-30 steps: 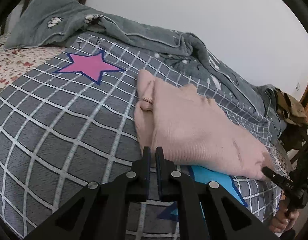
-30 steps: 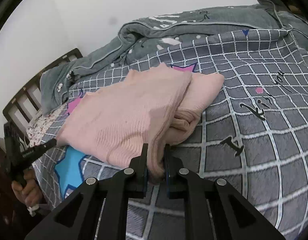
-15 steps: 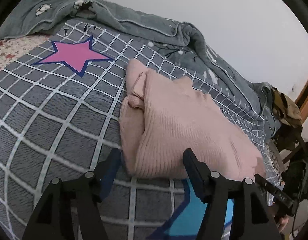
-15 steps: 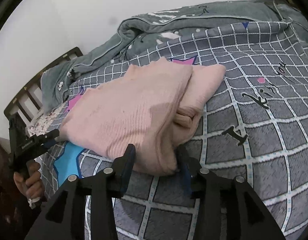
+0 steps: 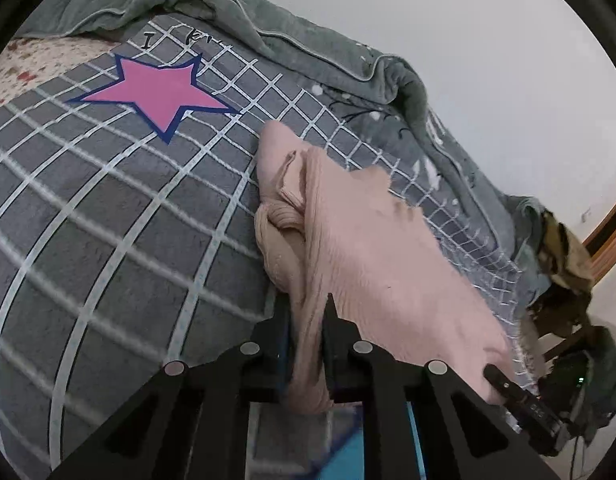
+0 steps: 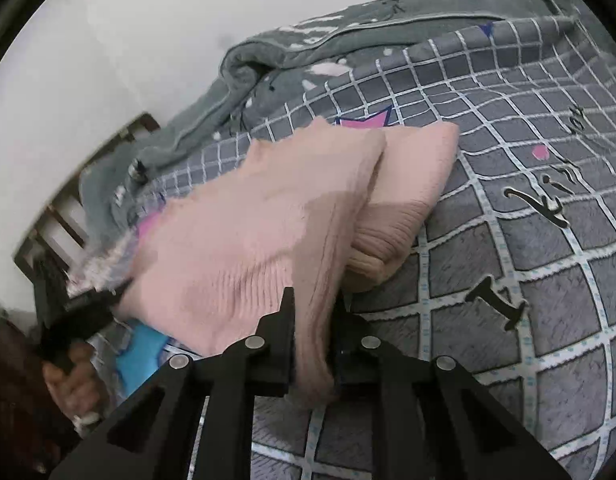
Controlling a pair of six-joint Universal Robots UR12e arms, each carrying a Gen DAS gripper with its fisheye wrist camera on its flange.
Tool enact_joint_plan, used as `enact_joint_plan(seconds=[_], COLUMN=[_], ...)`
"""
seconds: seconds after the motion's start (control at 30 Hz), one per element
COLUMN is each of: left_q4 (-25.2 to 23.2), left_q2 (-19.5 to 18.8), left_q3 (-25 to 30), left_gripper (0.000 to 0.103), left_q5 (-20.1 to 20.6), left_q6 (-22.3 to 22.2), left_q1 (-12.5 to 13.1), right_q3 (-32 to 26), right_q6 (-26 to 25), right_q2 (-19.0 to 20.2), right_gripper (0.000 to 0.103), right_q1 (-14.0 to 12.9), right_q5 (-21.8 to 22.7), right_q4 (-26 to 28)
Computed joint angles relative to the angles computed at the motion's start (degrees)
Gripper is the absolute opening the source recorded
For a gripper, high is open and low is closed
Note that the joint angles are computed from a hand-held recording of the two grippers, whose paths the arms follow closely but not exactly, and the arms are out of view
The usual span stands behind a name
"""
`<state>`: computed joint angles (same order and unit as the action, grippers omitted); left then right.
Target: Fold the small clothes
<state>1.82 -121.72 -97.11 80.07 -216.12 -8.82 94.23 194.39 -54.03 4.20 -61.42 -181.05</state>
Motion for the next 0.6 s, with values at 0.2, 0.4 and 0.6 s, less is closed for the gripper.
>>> enact_joint_plan(seconds=[0.2,0.4,0.6], left_q4=[0.92,2.69,1.92], left_q2=[2.9,5.92,7.67], left_q3=[-3.73,-9.19,-10.67], left_gripper=[0.013,0.014,0.028], left_q5=[2.23,0.98,7.19], left_q6=[2.62,1.61,5.91], left_q1=[-1.57,-2.7,-4.57], right_q3=[3.63,9.04,12.59], right_q6=[-3.34,-6.45,-9.24], right_q2=[-3.01,-6.49,-9.56], right_gripper=[0.013,0.013,0.019], right_q1=[-0.37,-1.27,-0.89], right_q5=[0.02,0.34,-4.18], right_q4=[-1.31,-0.85,0.83])
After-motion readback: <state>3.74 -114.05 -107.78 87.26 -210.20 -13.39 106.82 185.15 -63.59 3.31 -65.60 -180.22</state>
